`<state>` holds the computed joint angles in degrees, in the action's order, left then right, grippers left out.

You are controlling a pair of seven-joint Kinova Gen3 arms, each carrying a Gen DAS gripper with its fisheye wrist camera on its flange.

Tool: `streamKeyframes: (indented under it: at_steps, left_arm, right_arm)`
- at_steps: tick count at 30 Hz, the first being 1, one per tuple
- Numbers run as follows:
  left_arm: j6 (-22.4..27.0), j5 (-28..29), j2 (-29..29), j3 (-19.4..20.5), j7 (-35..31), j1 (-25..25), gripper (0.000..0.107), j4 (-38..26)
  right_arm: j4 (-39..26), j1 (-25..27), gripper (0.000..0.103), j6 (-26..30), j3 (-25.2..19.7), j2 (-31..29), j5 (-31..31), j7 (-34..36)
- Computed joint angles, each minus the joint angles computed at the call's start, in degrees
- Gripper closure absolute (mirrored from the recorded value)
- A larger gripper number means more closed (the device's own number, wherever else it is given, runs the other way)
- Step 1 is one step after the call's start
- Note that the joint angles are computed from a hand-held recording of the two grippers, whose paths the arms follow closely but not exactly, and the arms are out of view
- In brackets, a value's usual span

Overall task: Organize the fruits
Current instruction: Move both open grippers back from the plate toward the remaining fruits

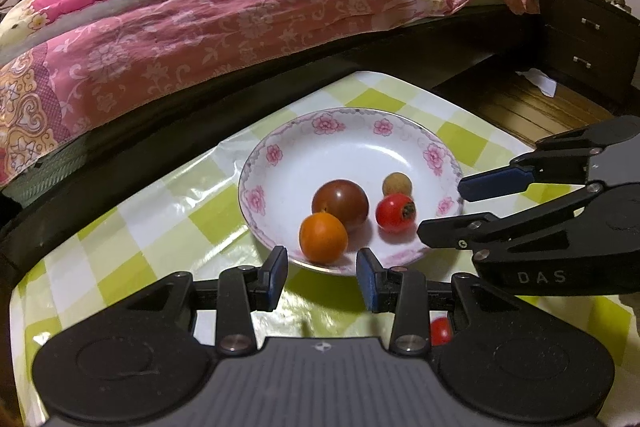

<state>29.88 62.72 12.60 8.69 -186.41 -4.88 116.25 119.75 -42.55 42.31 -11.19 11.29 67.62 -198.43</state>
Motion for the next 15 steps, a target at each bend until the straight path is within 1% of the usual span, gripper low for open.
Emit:
streamKeyframes:
  at_steps: [3,9,15]
  left_arm:
    - [1.7,-1.3,-0.6,-0.7,0.8,-0.5,0.063,0.4]
    - [3.6,-3.9,-2.5,-2.4,1.6,-1.4,0.063,2.2]
    - [6.3,-6.9,-4.8,-4.6,2.4,-2.4,0.063,3.8]
  right_arm:
    - [0.1,-0.3,0.058,-0.2,-0.4,-0.3,-0.6,0.4]
    - [0.4,-1.0,0.058,-0.9,-1.1,-0.7,-2.9,2.0]
    - [1.1,-2.3,0.058,-1.1,-1.7,-1.6,-4.1,1.7]
